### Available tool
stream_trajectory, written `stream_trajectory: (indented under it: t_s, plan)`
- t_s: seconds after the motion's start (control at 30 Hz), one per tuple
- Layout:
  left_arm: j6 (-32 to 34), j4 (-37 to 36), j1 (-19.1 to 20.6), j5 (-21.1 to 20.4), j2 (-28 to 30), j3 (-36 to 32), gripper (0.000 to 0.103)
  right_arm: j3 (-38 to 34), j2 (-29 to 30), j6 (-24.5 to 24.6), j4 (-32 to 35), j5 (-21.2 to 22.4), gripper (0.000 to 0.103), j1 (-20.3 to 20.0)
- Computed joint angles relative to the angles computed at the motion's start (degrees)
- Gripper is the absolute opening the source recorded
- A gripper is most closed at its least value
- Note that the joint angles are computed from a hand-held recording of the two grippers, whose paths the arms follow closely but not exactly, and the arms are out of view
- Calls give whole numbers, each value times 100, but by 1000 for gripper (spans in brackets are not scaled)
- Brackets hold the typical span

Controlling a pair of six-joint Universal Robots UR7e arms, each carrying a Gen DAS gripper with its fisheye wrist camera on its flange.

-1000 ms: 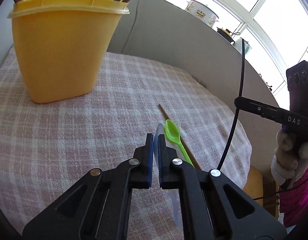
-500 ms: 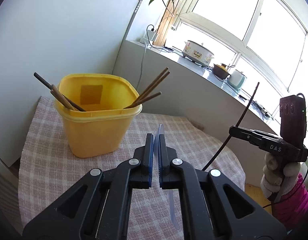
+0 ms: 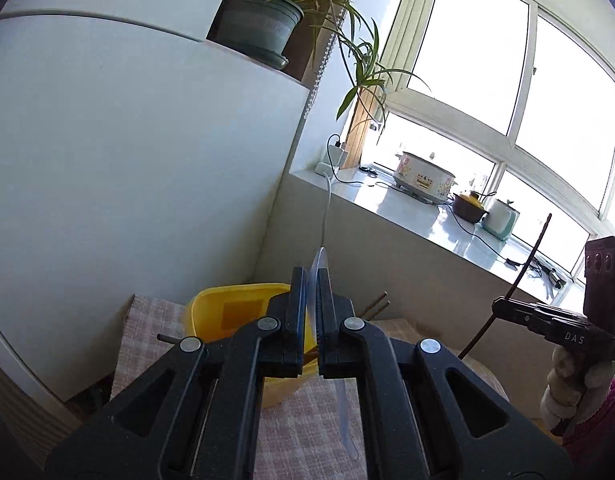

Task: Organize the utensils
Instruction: 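Lift the clear spoon and black chopstick and carry them over the yellow container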

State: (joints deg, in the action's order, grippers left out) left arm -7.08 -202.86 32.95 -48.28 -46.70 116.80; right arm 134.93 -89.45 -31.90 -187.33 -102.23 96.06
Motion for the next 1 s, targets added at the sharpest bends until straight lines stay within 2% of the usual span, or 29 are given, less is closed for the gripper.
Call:
stream_trajectory:
  t_s: [0.2,0.4,0.53,0.7,1.0]
  plan:
    - [275,-175,202,183,83,-409,2,-343,468,-164,-373,-268,4,311]
    - [820,-496,265,635,365,-786,2,-785,859,-199,-491,-340,4,455]
    - [1289,-769,250,972,642,-999,2,-1077,1102,-149,-567,-246,4,518]
    - [1742,-1020,255,1194,959,-1229,2,-1410,1376,1,-498,4,4,557]
    - [1899,-962,273,1285,1138,-1281,2,-1740,1661,366,-37,446,4,446]
